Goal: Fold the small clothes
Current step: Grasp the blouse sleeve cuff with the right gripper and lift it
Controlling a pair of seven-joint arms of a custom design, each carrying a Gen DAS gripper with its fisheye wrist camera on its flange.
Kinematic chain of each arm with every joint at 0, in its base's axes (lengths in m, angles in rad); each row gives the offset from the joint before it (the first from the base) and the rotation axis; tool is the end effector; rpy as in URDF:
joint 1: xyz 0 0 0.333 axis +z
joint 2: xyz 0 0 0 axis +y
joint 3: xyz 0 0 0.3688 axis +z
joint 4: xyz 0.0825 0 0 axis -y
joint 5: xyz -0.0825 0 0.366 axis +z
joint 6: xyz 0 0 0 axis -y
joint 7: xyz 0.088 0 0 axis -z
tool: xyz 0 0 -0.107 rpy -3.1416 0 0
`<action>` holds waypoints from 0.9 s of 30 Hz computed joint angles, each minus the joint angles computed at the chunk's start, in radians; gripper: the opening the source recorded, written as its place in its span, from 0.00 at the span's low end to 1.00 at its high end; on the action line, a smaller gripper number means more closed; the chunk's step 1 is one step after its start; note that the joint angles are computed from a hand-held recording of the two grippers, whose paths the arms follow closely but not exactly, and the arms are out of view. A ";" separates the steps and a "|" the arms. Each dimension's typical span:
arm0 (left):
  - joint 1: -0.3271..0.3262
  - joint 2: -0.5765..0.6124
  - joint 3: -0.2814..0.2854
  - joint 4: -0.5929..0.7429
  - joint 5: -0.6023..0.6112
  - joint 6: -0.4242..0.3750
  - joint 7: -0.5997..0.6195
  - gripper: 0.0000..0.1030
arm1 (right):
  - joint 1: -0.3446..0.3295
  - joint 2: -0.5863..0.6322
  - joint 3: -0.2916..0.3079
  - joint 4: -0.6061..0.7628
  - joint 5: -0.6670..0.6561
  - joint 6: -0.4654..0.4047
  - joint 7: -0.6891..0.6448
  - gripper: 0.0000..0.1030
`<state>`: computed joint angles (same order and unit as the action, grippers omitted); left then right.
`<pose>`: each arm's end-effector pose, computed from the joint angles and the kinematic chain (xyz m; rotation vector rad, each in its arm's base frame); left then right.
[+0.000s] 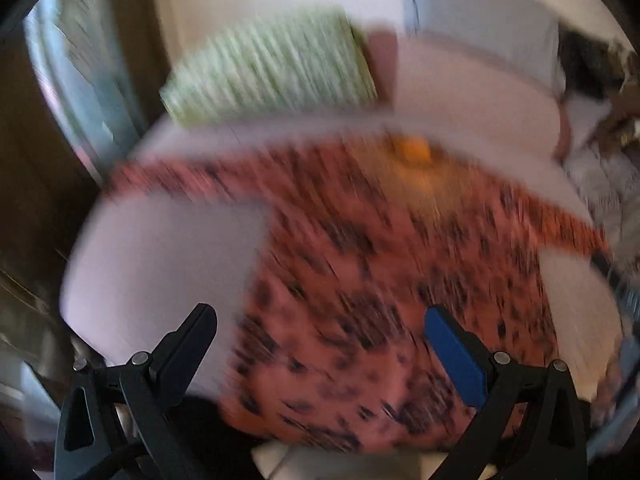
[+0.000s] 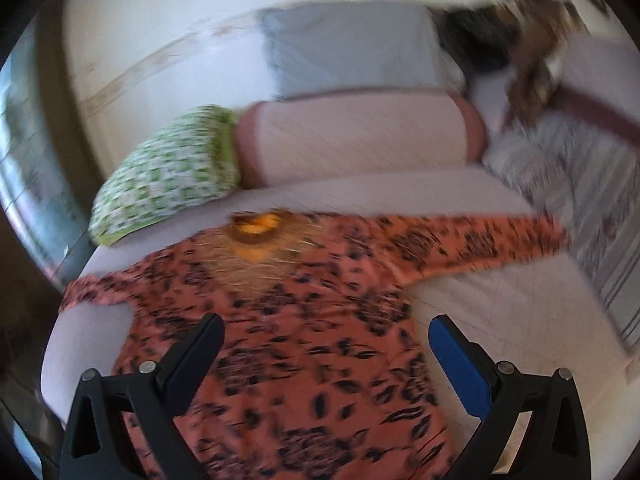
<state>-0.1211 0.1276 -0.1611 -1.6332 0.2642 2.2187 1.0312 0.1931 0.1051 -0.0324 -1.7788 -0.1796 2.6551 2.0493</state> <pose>0.6091 -0.1604 0.6450 -2.0693 1.7749 -0.4791 0.6228 0.1071 0.6411 -1.5592 1.8903 -0.6121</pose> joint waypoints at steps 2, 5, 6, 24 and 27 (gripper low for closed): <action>-0.001 0.063 -0.020 0.026 -0.076 -0.031 0.076 1.00 | -0.050 0.048 -0.030 0.019 0.066 -0.024 -0.020 1.00; -0.026 0.125 -0.028 0.050 -0.053 -0.040 0.124 1.00 | -0.126 0.110 -0.075 0.039 0.164 -0.031 -0.002 0.96; -0.037 0.140 -0.026 0.059 -0.033 -0.039 0.125 1.00 | -0.173 0.143 -0.079 0.056 0.244 -0.029 -0.026 0.91; -0.104 0.342 0.009 0.310 0.062 -0.123 0.094 1.00 | -0.469 0.670 -0.056 0.643 0.687 -0.031 0.045 0.15; -0.106 0.334 0.011 0.307 0.073 -0.105 0.099 1.00 | -0.482 0.663 -0.035 0.633 0.666 -0.014 0.039 0.06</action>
<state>-0.2273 0.4612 -0.1503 -1.3267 0.3372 2.1133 1.1299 -0.2893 0.7676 -0.0677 -1.1459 0.4863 2.6409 2.0878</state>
